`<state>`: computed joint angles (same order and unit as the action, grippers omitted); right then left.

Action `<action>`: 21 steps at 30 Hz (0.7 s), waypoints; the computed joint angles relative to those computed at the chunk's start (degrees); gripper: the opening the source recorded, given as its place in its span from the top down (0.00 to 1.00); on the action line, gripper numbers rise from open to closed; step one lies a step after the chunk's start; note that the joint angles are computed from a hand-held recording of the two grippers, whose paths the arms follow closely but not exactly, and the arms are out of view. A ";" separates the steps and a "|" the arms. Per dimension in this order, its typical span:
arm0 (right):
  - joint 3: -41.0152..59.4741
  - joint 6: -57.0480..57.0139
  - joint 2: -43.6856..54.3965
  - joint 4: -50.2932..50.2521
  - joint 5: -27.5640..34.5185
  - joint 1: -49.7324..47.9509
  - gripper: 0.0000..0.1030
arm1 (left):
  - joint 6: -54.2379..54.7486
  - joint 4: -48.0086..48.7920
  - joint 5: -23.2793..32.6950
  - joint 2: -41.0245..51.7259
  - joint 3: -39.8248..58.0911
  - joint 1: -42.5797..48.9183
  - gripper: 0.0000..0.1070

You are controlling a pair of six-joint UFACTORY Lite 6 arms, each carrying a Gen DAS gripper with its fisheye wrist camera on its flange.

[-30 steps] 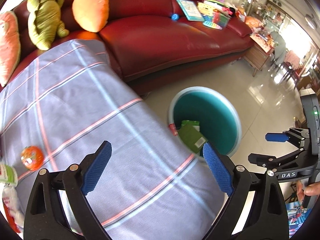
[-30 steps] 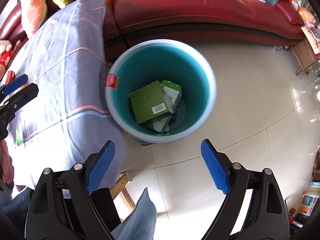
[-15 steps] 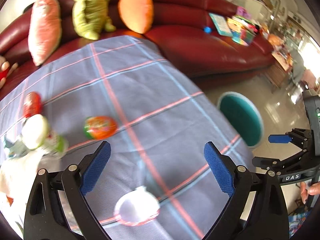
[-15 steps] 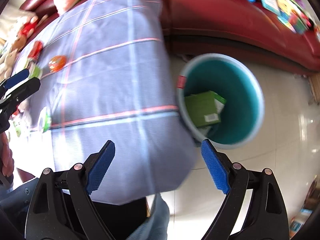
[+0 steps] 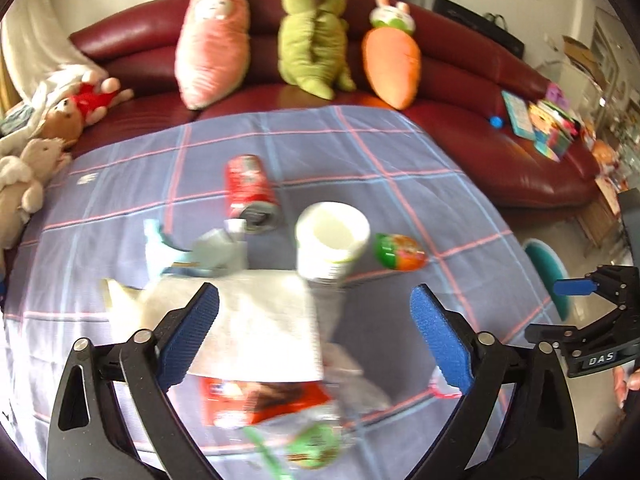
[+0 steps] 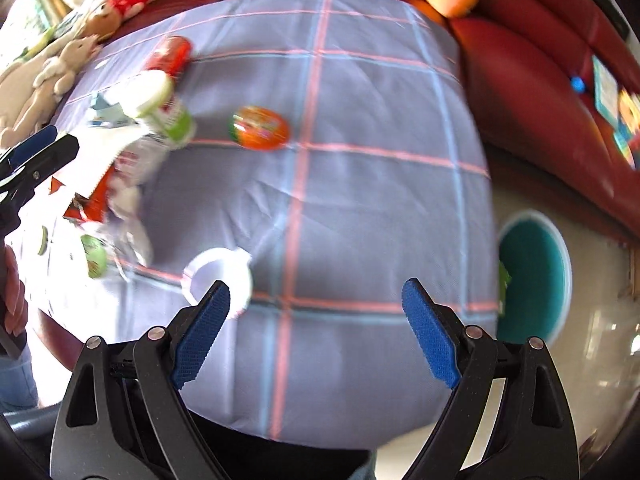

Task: Collect trash
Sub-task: 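Bring both open tools back over the table, then grasp the white yogurt cup with the right tool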

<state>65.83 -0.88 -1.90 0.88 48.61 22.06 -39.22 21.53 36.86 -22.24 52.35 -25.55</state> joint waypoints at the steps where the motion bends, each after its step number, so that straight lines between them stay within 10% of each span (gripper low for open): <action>1: 2.69 1.47 2.19 -0.63 0.20 2.10 0.19 | 4.74 -3.09 -0.67 -1.67 -1.32 3.85 0.08; 11: 36.82 5.95 29.15 0.17 5.36 12.84 0.19 | 45.96 -32.66 -1.66 -5.91 -6.14 29.63 0.08; 21: 75.75 4.93 58.49 3.92 14.66 15.12 0.20 | 64.01 -47.36 -0.01 -1.27 -2.91 42.76 0.08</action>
<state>141.57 4.06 56.58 4.80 63.27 37.17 24.80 -25.83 36.85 -23.51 49.44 17.21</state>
